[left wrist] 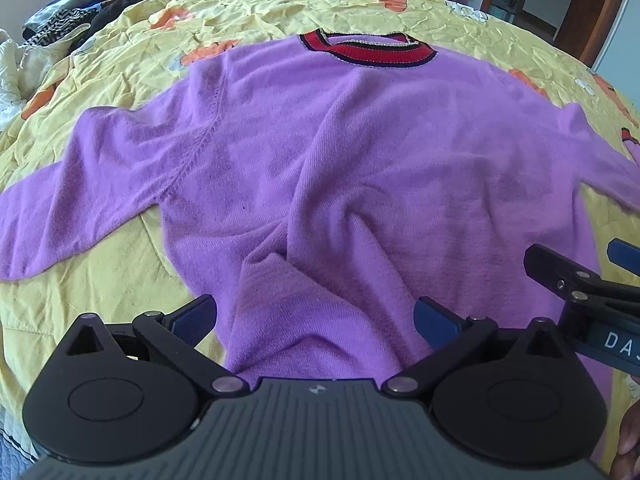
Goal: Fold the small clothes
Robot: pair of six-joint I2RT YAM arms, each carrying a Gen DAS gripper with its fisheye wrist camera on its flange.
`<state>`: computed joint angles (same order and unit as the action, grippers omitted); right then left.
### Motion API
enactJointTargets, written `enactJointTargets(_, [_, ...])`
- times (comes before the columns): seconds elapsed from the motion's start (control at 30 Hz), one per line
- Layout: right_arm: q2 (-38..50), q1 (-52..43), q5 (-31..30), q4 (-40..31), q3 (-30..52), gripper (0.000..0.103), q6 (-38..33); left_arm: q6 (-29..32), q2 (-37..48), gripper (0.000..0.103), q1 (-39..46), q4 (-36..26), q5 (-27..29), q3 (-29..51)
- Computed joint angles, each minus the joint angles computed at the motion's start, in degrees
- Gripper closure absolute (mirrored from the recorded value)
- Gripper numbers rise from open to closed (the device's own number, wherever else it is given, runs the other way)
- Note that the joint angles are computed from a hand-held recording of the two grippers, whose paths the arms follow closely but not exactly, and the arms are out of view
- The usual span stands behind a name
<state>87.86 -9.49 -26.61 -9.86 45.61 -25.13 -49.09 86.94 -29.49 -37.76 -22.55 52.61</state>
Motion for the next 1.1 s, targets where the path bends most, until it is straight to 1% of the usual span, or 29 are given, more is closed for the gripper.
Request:
enactJointTargets(0.3, [0.2, 0.0, 0.09, -0.15, -0.05, 0.0, -0.47, 0.01, 2.15, 0.0, -1.05, -1.15, -2.11, 1.48])
enactJointTargets(0.77, [0.88, -0.58, -0.93, -0.05, 0.05, 0.0, -0.19, -0.25, 2.68, 0.0, -1.99, -2.02, -3.77, 1.84])
enactJointTargets(0.87, [1.12, -1.58, -3.55, 1.25, -0.24, 0.0, -0.07, 0.36, 2.56, 0.0, -1.96, -1.03, -4.09, 1.32])
enactJointTargets(0.9, [0.87, -2.59, -5.53, 3.56, -0.94, 0.0, 0.59, 0.62, 2.5, 0.0, -1.72, -0.3, -3.89, 1.18])
enactJointTargets(0.97, [1.32, -5.24, -9.61, 10.28, -1.9, 0.0, 1.32, 2.33, 2.01, 0.0, -0.49, 2.15, -2.08, 0.93])
enactJointTargets(1.0, [2.38, -6.27, -10.28, 13.75, -1.63, 0.0, 0.55, 3.47, 1.68, 0.0, 0.55, 3.53, -0.23, 1.12])
enactJointTargets(1.03, [4.31, -6.79, -9.85, 16.63, -0.3, 0.0, -1.45, 4.58, 1.43, 0.0, 1.68, 4.88, 2.18, 1.61])
enactJointTargets(1.07, [7.22, -7.23, -8.89, 17.72, 2.48, 0.0, -4.91, 5.61, 0.8, 0.0, 2.99, 6.63, 5.4, 1.79])
enactJointTargets(1.1, [10.84, -7.41, -6.1, 17.65, 6.43, 0.0, -7.04, 6.15, -0.18, 0.0, 4.03, 8.87, 8.06, 1.45])
